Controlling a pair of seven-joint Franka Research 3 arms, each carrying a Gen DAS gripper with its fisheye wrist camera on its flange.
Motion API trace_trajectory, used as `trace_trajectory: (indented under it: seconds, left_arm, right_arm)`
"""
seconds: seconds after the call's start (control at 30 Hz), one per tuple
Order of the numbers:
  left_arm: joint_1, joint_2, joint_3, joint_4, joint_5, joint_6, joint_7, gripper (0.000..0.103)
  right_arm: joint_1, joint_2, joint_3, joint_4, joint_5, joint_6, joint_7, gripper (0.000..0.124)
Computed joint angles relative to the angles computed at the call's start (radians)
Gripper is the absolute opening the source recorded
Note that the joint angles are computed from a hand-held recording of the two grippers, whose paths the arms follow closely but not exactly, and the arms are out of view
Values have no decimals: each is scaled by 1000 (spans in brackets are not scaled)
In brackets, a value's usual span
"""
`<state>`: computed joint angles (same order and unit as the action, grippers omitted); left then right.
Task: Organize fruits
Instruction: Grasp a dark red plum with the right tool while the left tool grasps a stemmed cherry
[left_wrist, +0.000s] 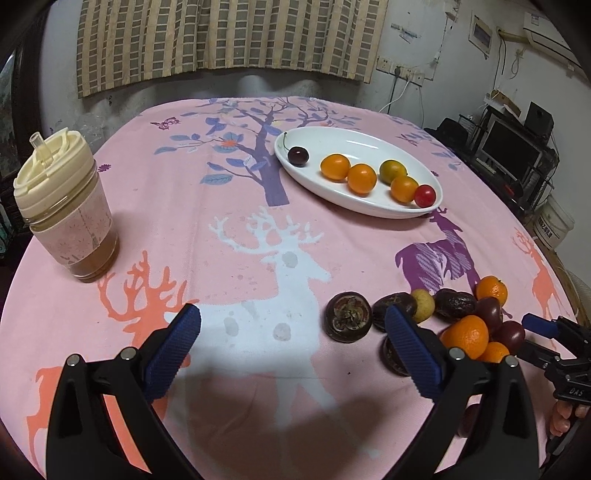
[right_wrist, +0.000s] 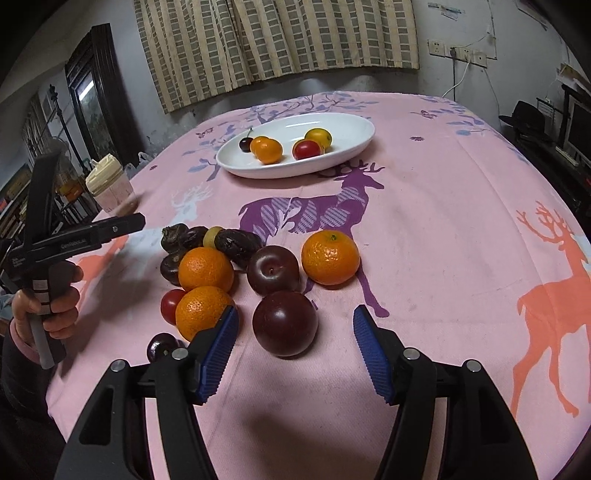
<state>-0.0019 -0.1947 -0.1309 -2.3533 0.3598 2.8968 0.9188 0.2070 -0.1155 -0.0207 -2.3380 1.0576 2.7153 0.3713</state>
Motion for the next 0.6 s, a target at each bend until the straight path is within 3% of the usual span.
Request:
trace_trajectory:
  seconds: [0.1,0.47,0.6]
  left_arm:
    - [-7,-5,8,-6,-22,0,13,98]
    - [-5,-19,9,-21,-39,16,23,98]
    - [2,-22,3,-24,-26,20,14,98]
  right_arm:
    - [-1,4,7,-1,-41,4,30,55]
    - [8,14,14,2,-101,-5,71,52]
    - [6,20,16,6,-126,-8,99,46]
